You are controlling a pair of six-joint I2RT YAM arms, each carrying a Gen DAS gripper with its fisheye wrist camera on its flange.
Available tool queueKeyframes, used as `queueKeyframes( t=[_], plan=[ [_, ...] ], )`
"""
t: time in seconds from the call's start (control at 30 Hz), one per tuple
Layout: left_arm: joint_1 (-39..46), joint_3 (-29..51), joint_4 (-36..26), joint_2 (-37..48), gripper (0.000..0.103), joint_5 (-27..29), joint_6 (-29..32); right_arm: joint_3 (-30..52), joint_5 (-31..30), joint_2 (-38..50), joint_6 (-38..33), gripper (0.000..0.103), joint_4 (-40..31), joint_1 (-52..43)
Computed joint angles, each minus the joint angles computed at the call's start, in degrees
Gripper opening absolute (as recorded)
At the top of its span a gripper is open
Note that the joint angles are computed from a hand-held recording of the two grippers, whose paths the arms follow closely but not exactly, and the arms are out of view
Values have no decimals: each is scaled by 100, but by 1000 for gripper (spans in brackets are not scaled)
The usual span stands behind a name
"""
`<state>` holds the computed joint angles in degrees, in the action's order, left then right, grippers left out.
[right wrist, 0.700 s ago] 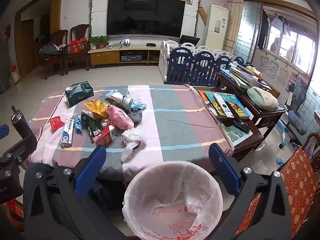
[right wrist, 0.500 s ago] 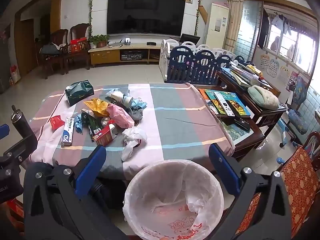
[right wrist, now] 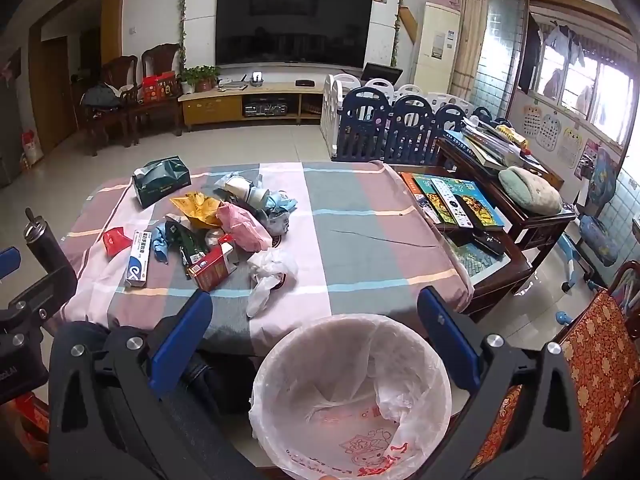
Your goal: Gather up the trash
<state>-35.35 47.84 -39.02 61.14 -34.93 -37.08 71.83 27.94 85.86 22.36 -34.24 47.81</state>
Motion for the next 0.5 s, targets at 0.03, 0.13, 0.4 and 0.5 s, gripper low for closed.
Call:
queueKeyframes(
  t=[0.03,0.13,0.4,0.5],
  plan=[
    [-8,3,-9,4,100,-5,-9,15,-8,8,7,100,-16,0],
    [-13,28,-64,18,100,3,-37,62,-15,19,31,100,-83,8],
    [-31,81,-115,56,100,-5,-69,66,-21,35,9,100,-68,-3],
    [11,82,-125,42,100,35,-37,52,-24,31,20,100,-59,2]
  ],
)
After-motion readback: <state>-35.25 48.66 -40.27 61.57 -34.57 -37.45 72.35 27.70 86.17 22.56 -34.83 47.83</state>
